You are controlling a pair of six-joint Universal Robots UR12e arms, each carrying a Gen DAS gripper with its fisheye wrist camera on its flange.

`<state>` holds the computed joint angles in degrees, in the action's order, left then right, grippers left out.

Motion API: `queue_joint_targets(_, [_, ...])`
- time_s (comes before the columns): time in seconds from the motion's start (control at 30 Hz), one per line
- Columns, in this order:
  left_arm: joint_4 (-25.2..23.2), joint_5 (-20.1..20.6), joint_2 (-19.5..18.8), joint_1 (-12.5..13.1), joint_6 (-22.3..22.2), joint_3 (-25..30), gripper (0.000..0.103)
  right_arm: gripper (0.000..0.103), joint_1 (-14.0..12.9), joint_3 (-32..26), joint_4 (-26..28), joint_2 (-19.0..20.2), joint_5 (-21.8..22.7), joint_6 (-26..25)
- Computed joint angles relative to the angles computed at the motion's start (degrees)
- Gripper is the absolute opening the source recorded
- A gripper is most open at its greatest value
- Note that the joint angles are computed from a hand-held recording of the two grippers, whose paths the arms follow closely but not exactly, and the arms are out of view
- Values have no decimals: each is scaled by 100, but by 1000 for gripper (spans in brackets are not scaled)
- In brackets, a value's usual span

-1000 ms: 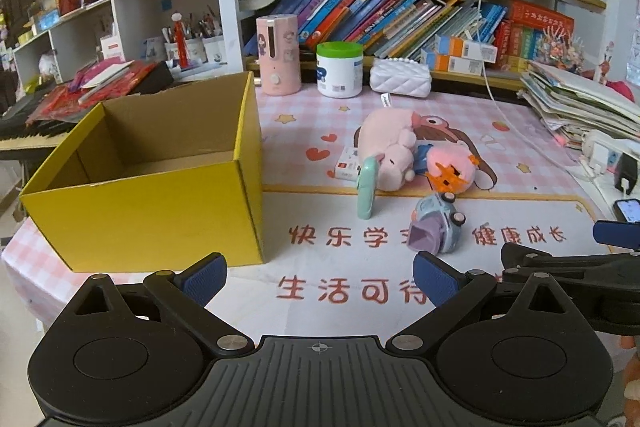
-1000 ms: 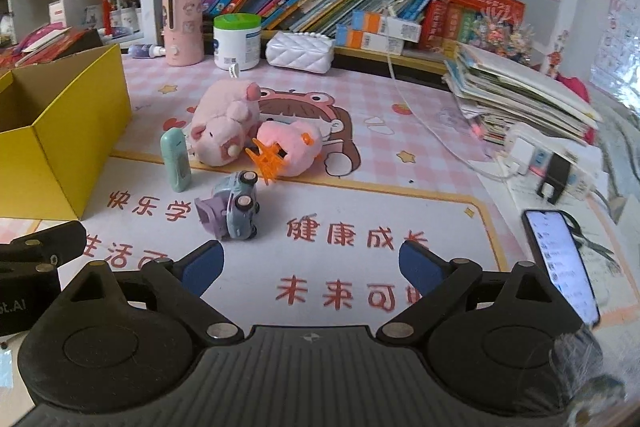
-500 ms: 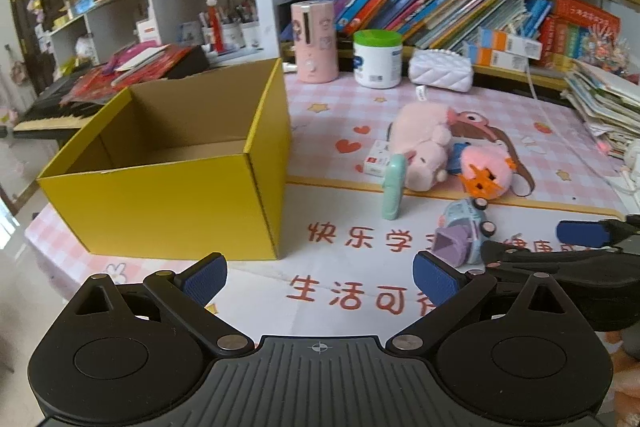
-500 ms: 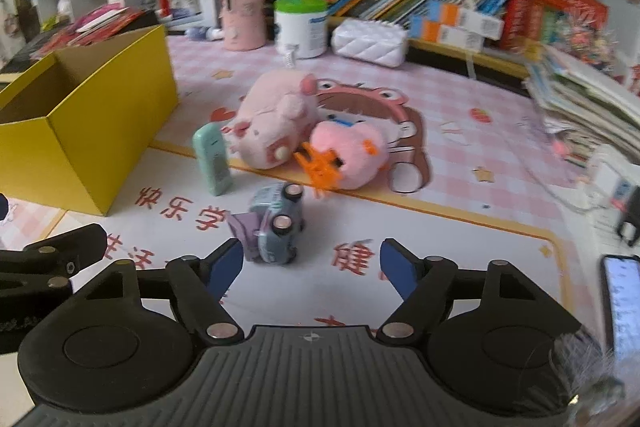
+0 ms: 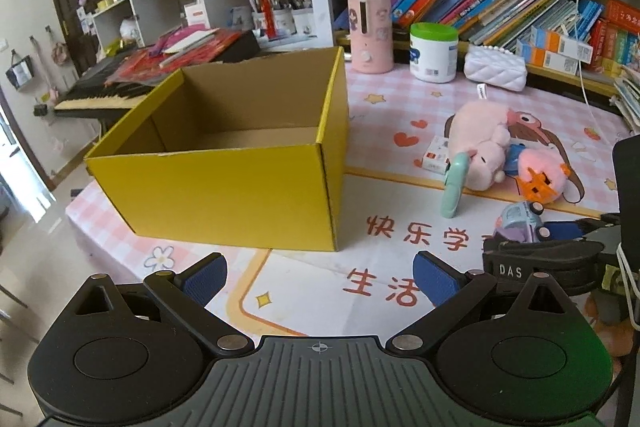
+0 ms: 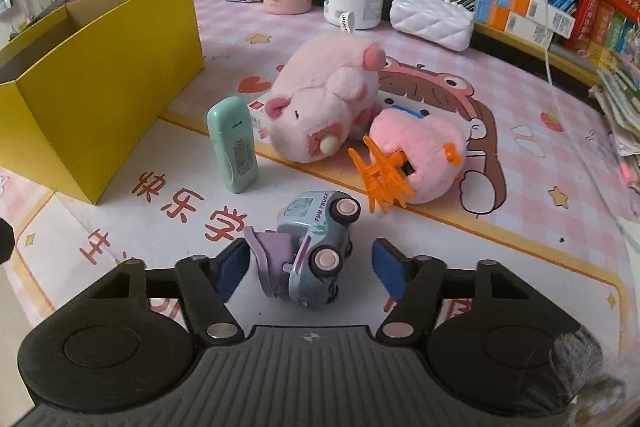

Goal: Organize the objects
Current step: 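Grasp the mint-green object with the left tool while the right tool holds the truck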

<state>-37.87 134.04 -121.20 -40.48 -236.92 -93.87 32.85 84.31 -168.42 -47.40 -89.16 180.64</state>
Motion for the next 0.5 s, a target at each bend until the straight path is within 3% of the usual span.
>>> queue_joint_targets(0.17, [571, 14, -175, -6, 672, 120, 99, 43, -108, 140, -192, -102, 161, 271])
queue_joint_targets(0.3, [1061, -19, -346, 6, 1127, 266, 97, 43, -189, 357, -484, -258, -47, 612])
queue_joint_targets(0.5, [1490, -711, -630, 186, 1367, 558, 88, 43, -291, 626, -737, -449, -344, 677])
